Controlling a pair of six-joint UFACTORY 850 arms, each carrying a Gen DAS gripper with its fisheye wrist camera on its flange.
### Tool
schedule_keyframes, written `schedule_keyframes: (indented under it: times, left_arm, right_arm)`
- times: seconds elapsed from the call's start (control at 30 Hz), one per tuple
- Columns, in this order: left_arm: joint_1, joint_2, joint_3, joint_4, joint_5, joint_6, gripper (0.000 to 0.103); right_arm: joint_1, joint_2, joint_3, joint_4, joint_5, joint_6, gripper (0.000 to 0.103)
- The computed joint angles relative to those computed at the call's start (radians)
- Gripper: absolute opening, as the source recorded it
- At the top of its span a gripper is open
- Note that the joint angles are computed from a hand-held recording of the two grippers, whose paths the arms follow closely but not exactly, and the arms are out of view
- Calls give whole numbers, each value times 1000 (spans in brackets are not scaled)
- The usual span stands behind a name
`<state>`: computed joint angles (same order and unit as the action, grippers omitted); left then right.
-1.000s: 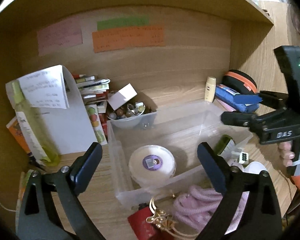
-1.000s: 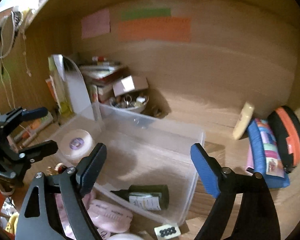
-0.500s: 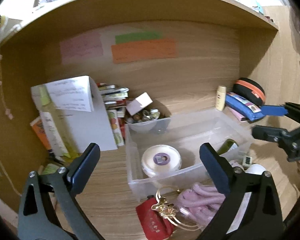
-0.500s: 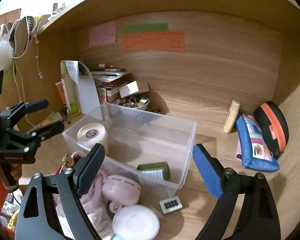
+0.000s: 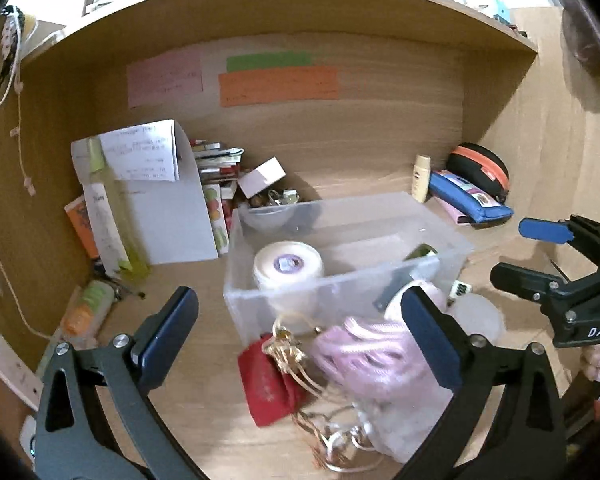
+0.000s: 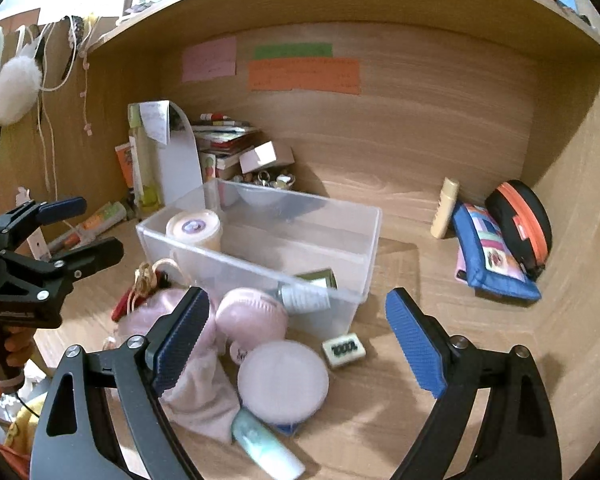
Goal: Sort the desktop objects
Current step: 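Withdraw both tools from the box back toward the pile of items, then grasp the red pouch with the left tool while the right tool grasps the white round container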
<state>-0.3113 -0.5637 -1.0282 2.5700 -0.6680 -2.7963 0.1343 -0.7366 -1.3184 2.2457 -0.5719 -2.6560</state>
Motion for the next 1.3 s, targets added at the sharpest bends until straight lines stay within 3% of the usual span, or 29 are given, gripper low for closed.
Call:
schedule_keyframes:
  times: [0.1, 0.17, 0.33, 0.47, 0.7, 0.83, 0.93, 1.0, 1.1, 1.3]
  left_arm:
    - [-15, 2, 15, -31, -12, 12, 103]
    - [-22, 6, 31, -38, -29, 4, 103]
    - [-32, 7, 58, -89, -77, 5, 103]
    - [2, 8, 67, 8, -12, -90, 103]
    - [38, 12, 109, 119, 12, -213, 103]
    - [61, 4, 121, 227, 67, -300, 103]
    - [60, -17, 105, 198, 98, -271, 103]
    - [69, -31, 83, 207, 128, -278, 95]
    - [90, -55, 32, 260, 207, -318, 85]
    - [111, -99, -58, 269, 315, -314, 85]
  right_arm:
    - [-7, 8, 27, 2, -7, -10, 90]
    - [-11, 13, 44, 11, -11, -18, 100]
    - [-21, 20, 78, 67, -31, -71, 102]
    - [-29, 12, 75, 36, -27, -30, 102]
    - [-24, 9, 106, 151, -13, -124, 102]
    - [-34, -6, 94, 93, 0, -62, 102]
    - [-37, -20, 77, 60, 22, -23, 102]
    - [-37, -31, 65, 56, 35, -15, 102]
    - [-40, -58, 26, -26, 62, 77, 102]
    - [-44, -108, -61, -260, 109, 316, 102]
